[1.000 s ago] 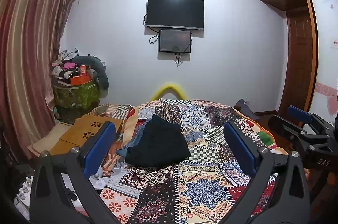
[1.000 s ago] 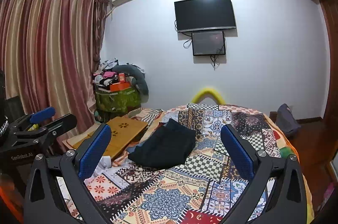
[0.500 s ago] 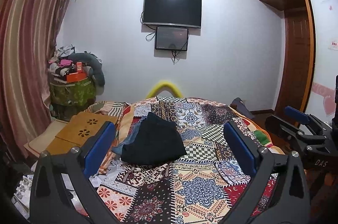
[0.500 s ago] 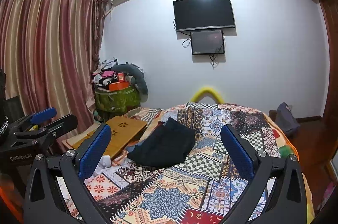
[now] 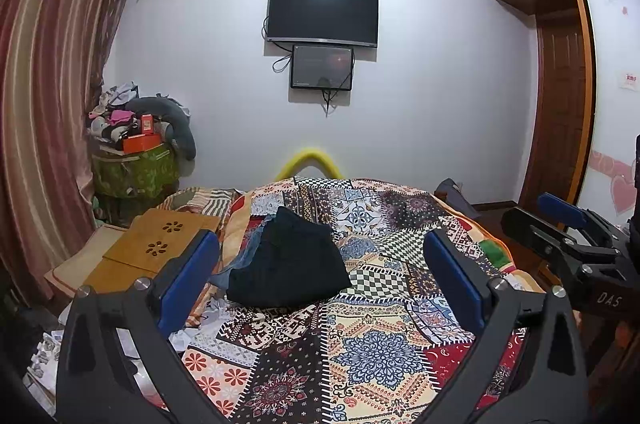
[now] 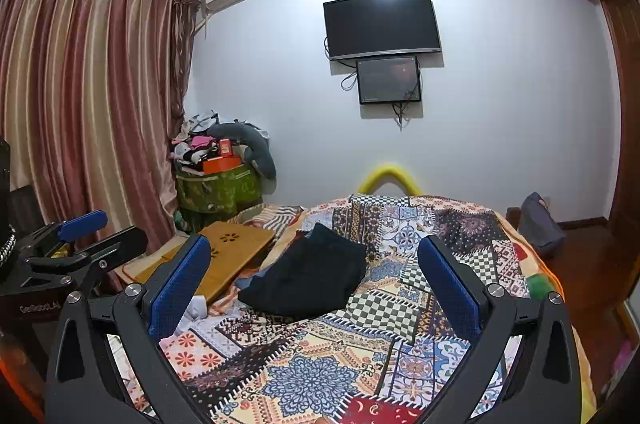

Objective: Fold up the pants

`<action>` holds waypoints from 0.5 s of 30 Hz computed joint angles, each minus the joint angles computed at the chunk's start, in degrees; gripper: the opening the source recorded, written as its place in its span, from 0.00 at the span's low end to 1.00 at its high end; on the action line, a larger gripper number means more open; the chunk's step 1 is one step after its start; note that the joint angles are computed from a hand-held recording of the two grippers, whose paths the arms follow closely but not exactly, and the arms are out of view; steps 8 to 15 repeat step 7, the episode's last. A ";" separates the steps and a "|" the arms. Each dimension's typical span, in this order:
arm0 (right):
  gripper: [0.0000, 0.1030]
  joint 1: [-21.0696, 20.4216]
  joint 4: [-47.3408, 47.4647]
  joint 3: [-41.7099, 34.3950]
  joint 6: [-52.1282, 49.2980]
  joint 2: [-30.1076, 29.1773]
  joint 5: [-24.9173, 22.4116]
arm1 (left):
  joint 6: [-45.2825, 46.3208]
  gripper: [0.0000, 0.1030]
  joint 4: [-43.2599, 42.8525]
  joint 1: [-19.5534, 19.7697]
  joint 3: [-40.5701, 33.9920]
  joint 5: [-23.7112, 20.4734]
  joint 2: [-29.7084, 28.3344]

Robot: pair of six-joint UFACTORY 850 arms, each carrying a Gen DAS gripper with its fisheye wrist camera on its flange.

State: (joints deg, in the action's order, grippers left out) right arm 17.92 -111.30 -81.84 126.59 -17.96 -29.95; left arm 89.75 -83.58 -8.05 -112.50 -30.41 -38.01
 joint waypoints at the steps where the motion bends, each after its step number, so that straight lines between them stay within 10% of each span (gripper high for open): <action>1: 1.00 0.00 0.06 -0.03 0.01 -0.03 0.01 | -0.23 1.00 0.27 0.03 -0.09 -0.13 -0.05; 15: 1.00 -0.17 0.91 -0.51 -0.60 -0.41 0.57 | -1.42 1.00 1.43 0.16 -0.82 -0.68 -0.74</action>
